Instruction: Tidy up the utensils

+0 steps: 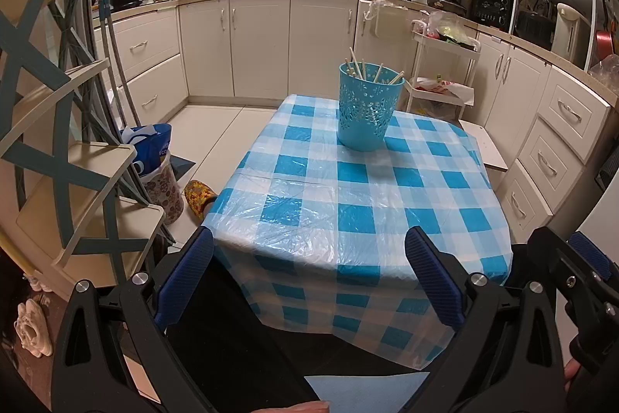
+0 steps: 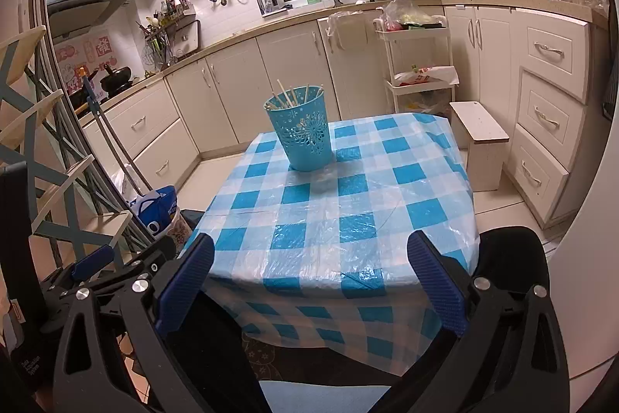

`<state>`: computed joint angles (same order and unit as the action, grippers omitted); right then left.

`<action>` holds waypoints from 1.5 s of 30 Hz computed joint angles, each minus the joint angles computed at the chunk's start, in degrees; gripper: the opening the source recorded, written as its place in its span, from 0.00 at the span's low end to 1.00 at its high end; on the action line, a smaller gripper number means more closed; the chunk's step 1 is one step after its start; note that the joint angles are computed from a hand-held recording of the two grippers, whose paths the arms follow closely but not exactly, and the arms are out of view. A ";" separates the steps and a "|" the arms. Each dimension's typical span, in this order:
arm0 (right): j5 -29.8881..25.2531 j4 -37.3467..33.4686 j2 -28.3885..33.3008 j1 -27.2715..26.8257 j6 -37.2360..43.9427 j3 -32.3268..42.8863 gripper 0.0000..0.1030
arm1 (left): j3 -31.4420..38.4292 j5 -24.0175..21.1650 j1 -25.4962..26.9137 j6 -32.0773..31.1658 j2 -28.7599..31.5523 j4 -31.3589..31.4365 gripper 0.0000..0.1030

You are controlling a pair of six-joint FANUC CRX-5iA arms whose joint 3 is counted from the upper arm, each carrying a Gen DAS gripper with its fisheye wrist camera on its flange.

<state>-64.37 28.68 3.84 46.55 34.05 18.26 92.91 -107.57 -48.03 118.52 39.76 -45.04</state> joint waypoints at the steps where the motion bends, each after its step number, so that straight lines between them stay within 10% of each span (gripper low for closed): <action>1: 0.00 0.00 0.00 0.00 0.00 0.00 0.93 | 0.75 -0.23 -0.02 -0.23 0.45 -0.07 0.92; 45: 0.42 0.24 -0.28 0.04 -0.34 -0.64 0.93 | 0.67 -0.17 -0.19 -0.24 0.43 -0.28 0.92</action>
<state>-63.95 28.92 3.55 46.59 33.71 17.63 93.58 -107.75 -48.22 118.28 40.19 -45.32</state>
